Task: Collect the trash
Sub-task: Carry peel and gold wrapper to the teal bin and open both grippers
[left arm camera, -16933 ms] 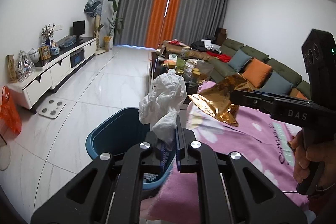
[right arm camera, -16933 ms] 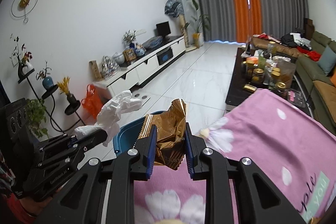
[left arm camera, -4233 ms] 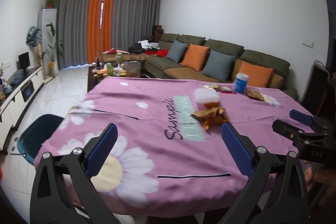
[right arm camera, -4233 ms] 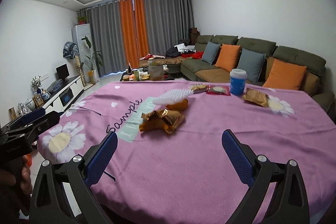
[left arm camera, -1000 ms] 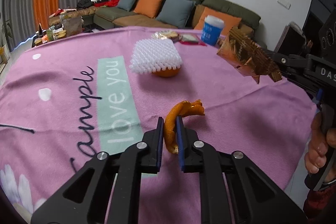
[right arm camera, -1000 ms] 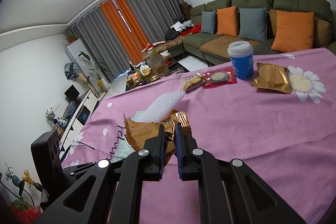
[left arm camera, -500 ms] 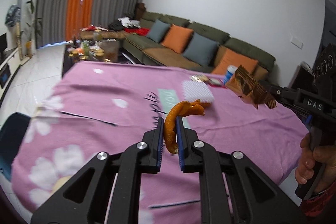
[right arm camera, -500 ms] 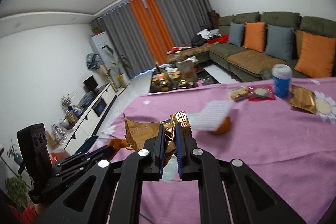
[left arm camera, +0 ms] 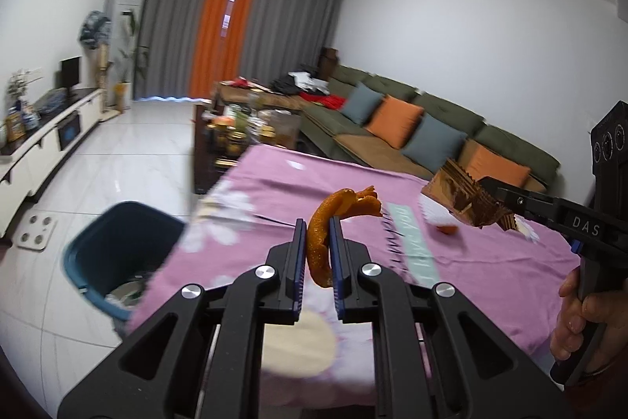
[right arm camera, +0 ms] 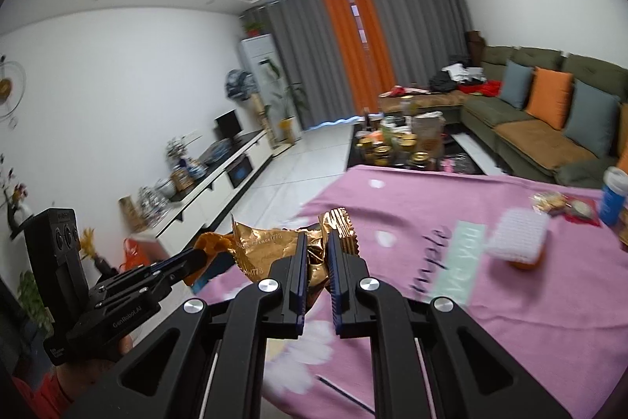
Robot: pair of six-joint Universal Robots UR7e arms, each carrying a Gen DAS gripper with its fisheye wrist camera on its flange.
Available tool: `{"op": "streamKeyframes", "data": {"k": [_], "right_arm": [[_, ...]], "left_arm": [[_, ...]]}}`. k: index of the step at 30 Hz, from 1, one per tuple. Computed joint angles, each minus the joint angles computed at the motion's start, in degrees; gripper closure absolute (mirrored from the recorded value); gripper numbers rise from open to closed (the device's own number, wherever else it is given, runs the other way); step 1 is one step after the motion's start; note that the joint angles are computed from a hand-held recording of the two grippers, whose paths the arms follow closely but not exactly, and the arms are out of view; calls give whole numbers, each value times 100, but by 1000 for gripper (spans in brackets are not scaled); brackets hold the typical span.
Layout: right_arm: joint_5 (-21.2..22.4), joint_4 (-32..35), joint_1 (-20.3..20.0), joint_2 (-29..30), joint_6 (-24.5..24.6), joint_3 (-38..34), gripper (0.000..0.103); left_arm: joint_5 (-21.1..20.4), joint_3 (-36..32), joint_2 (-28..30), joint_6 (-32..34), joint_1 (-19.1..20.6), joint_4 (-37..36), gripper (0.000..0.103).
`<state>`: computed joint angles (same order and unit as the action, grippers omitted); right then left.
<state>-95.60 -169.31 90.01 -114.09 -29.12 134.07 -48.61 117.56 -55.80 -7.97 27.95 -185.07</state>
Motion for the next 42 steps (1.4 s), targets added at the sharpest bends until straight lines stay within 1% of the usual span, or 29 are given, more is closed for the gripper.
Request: {"op": "streamKeyframes", "data": {"k": [6,13,15,19,22,24,26,31,32,34,36,38,39,42], "right_arm": [[-176,-145,569,630,-19,-132,94],[-363,-237,1095,1460,-49,-405,94],[-431,-246,1220,1706,-74,-521,94],[-470,-190,1337,2205,-151,-832,94],[-520,-155,1410,2573,-199,-1069,94],[-508,-56,1401,2800,-191,-1255,94],[-580,-9,1417,3086,-197,-1454,94],[-731,273,1334,3693,-143,-1894,94],[-783,294,1320,3794,-150,-1952,94],[-960,338,1350,4038,-171,-2113,94],[-1055,506,1339,4247,-164,-2288,94],[-1162,686,1326,4487,-122,-2499,94],[-1229,752,1314,4608,-89,-2597,94],[-1382,868,1283,4870,-64,-2789,94]], "left_arm": [[655,452,-619,-156,-9,-31,91],[1172,724,-1213,-176,180,53,91],[1271,745,-1335,-197,270,135,91],[1430,722,-1505,-149,488,289,91],[1400,570,-1531,37,781,369,91],[1472,485,-1498,11,890,516,91],[1440,377,-1403,42,1034,564,91],[1295,-172,-807,71,1474,812,91],[1203,-317,-662,40,1610,925,91],[1148,-539,-450,-16,1800,1155,91],[1057,-783,-187,-10,1977,1250,91],[1019,-995,11,-29,2132,1450,91],[972,-1148,188,20,2231,1439,91],[942,-1427,442,22,2393,1668,91]]}}
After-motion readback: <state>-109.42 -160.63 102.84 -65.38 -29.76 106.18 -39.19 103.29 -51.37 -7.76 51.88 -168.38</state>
